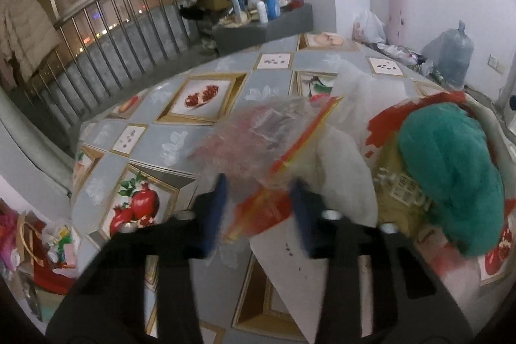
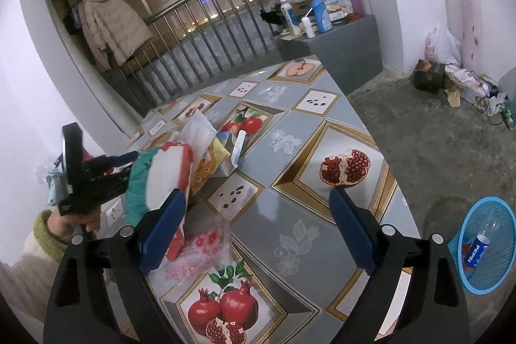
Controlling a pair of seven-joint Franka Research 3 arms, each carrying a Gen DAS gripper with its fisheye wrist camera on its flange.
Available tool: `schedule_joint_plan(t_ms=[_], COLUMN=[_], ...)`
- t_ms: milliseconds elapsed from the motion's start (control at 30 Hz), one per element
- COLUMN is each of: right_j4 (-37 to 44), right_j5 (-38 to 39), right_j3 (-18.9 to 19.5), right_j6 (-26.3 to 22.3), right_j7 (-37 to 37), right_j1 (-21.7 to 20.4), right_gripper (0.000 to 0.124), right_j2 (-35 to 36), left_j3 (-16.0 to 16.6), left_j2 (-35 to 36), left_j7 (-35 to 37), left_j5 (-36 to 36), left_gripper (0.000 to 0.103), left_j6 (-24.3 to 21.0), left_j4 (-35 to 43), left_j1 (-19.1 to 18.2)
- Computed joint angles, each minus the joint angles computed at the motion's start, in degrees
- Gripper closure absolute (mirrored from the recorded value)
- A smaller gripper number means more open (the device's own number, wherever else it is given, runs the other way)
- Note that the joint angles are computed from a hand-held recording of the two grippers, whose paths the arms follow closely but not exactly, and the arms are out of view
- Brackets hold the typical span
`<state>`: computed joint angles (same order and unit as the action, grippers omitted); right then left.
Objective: Collect trash
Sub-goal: 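Grasp the clear snack bag with the left tool, then grasp the clear plastic cup with the right tool while the left tool holds the bag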
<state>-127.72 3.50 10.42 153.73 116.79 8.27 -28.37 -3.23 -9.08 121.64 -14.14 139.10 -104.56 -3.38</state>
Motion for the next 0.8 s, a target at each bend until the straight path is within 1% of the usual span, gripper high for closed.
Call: schedule_joint_plan(t_ms=[33, 67, 100, 200, 233, 333, 600, 700, 800], right_j4=[0.0, 0.0, 0.0, 0.0, 0.0, -0.1, -0.5, -0.7, -1.0], right_j5=[0.0, 0.0, -0.1, 0.2, 0.2, 1.1, 1.9, 3.0, 5.3], right_j3=[0.0, 0.0, 0.0, -0.1, -0.2, -0.5, -0.4, -0.9, -2.0], right_j6=[0.0, 0.0, 0.0, 0.1, 0.2, 1.0, 3.0, 4.2, 6.5], right_j7=[0.0, 0.0, 0.0, -0.1, -0.1, -0.4, -1.6, -3.4, -7.1], right_j1=[0.0, 0.0, 0.0, 0.2, 0.2, 0.7, 1.5, 2.7, 5.5], right_gripper=[0.037, 0.037, 0.037, 0.039, 0.040, 0.041, 0.046, 0.049, 0.049], right_j2=[0.0, 0.0, 0.0, 0.0, 0.1, 0.4, 0.0, -0.2, -0.3], left_j3=[0.1, 0.3, 0.3, 0.5, 0.7, 0.9, 2.1, 3.2, 4.2], left_j2=[0.4, 0.8, 1.1, 1.3, 1.0, 0.1, -4.2, -6.9, -10.6], left_j7=[-0.6, -1.2, -1.6, -2.5, -2.3, -2.5, -5.6, -7.0, -9.0], left_j5=[-0.3, -1.2, -1.7, -3.9, -4.9, -6.4, -7.5, -7.8, -7.7], left_gripper=[0.075, 0.083, 0.086, 0.089, 0.092, 0.098, 0.099, 0.100, 0.100], left_j6=[-0.4, -1.0, -1.4, -1.5, -1.3, 0.1, 3.3, 4.5, 5.8], left_j4=[0.6, 1.3, 1.7, 2.3, 2.2, 1.4, -2.1, -4.7, -8.1], left_j1=[0.1, 0.2, 0.3, 0.8, 0.8, 1.1, 0.9, 0.5, 0.0])
